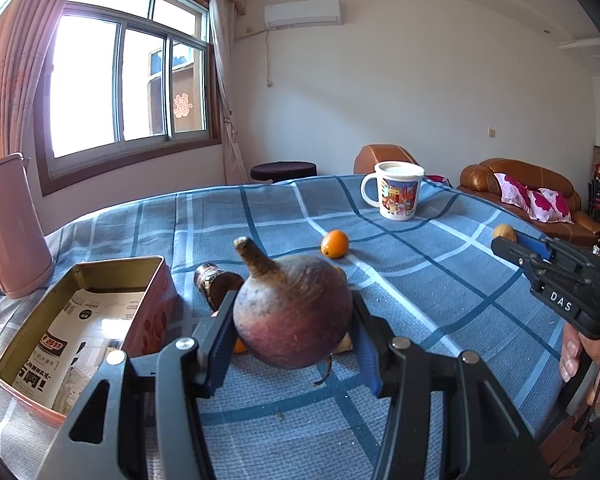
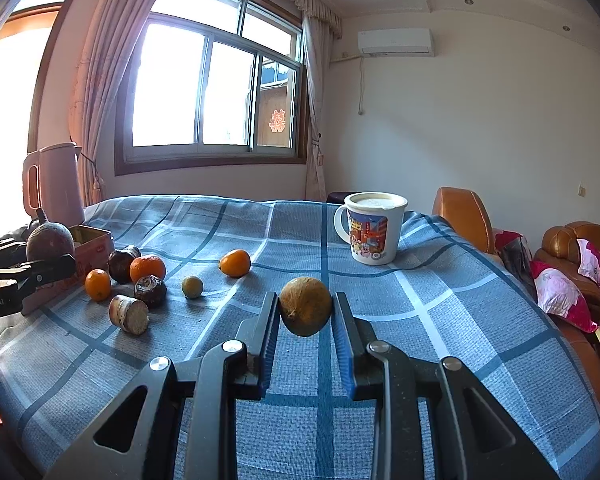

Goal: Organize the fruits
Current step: 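Lift and carry the purple root with left tool while right tool carries the yellow fruit toward the tin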

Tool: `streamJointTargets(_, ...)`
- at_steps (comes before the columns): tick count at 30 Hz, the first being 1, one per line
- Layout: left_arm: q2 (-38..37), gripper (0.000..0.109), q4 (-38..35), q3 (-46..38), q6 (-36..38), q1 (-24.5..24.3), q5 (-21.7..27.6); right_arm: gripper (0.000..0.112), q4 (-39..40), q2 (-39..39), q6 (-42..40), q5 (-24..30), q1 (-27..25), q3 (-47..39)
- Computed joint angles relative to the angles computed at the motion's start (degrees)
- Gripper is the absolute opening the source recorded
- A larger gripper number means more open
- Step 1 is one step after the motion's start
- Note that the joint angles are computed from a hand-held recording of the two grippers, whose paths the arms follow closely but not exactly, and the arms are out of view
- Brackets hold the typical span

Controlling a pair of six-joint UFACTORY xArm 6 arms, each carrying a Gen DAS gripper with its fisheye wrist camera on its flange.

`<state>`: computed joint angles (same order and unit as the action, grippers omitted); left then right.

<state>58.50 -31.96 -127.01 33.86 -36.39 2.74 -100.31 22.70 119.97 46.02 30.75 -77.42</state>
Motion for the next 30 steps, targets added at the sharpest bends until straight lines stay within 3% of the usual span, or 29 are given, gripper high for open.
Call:
streamJointTargets(12,-0.6,0.054,-5.6,0.3,4.4,-0.3,-1.5,0.028,-1.7,-0.3,1.1,1.2,0.5,0.6)
streamJointTargets(24,-1.3,0.054,-2.4,1.0,0.8,0.5,-2.6,0.028,-1.9,0.4,0.1,-1.8,0.1,-1.6)
streamJointTargets(30,-1.6,0.054,2.2,1.5,-4.4,1.4,-2.5,0.028,-2.0,1.9,-1.6,-3.5,0.3,-4.8)
